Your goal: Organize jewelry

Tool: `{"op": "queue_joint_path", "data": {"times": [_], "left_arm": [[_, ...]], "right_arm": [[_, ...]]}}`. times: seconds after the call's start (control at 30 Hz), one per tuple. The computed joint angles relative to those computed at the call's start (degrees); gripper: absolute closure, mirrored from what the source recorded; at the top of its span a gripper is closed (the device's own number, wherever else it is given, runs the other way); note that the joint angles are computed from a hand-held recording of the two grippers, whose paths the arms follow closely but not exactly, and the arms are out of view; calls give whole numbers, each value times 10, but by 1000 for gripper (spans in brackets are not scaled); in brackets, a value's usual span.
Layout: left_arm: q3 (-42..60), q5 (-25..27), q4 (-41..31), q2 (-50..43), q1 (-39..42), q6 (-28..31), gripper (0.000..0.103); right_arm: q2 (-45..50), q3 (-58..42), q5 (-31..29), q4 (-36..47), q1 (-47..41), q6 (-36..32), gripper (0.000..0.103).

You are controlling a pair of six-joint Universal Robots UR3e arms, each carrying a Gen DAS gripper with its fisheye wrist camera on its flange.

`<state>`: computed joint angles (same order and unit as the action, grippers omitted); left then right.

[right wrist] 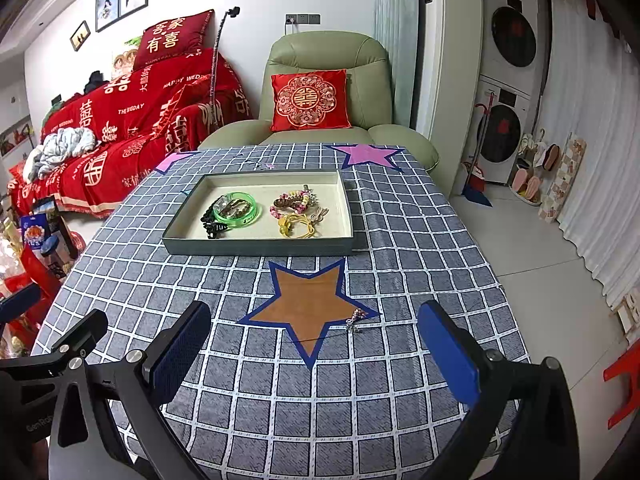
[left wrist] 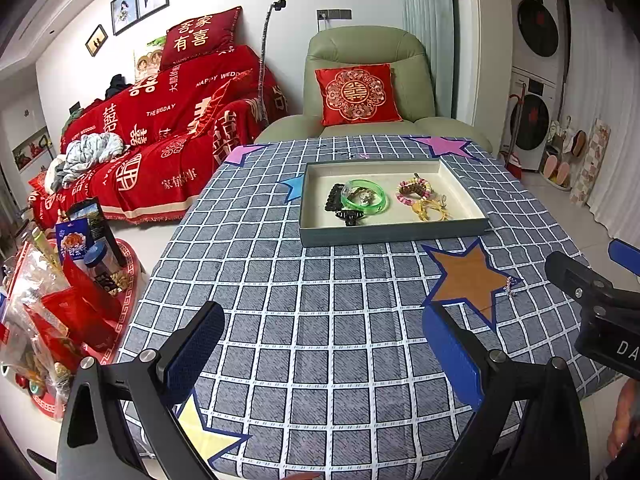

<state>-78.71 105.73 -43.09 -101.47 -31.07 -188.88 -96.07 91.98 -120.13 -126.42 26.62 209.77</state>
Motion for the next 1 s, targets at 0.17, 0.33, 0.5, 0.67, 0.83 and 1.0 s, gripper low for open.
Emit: {"op": "queue_joint_path", "data": {"times": [0.17,0.33,0.5,0.67,0.83,1.0], "left_arm": [[1,-1,-1,0,0,1,0],[6,1,-2,-4,0,1,0],[5,4,0,-4,-2,0,0],[5,5,0,-4,-2,0,0],[5,6,1,-4,-2,0,0],[3,5,1,-3,-1,1,0]], "right_arm": [[0,0,0,-1,0,0,0],[-1,0,0,1,0,1,0],[1,0,-1,-1,1,1,0],[0,0,0,0,1,1,0],[1,1,-2,-1,2,1,0],[0,-1,-2,1,2,1,0]]}}
